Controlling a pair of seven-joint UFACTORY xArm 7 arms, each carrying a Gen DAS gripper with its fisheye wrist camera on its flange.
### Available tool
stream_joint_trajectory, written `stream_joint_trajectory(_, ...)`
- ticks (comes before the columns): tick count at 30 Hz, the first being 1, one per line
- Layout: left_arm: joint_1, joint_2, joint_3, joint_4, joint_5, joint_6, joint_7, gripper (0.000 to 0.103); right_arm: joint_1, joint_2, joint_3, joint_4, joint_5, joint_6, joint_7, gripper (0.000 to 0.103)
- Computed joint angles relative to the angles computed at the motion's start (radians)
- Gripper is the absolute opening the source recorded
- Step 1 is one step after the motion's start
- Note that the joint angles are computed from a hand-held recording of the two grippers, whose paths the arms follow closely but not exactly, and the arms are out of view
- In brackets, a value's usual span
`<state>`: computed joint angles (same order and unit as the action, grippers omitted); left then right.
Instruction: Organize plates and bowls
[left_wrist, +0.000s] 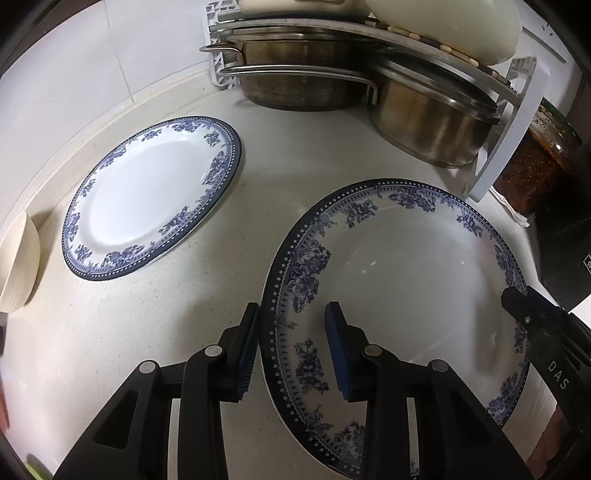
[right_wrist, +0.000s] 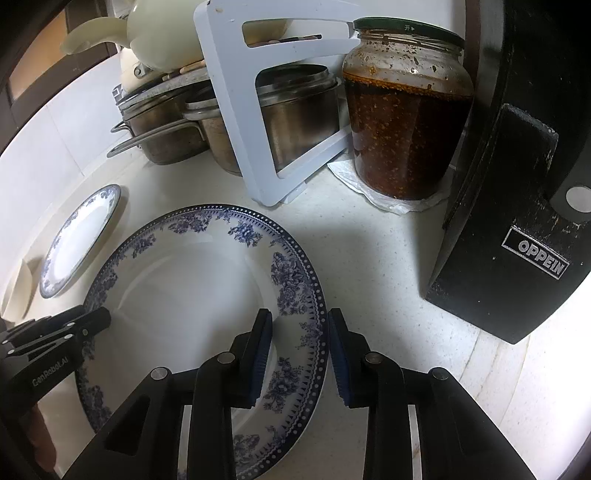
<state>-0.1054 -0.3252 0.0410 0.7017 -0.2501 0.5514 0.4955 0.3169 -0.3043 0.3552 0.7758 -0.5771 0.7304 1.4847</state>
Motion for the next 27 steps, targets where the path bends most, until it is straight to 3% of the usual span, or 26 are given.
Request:
stream_joint_trajectory(11,0.020,-0.093,0.031,-0.040,0.000,0.032,-0.010,0.035,0.006,-0.031,0.021,0.004,-0.002,0.014,-0.007,0.032)
stream_joint_trajectory(27,0.124,-0.288,0.121,-0.102,0.033,0.110,0.016,0.035,0.073,0.002,0.082,0.125,-0.029,0.088,-0.016,0.032)
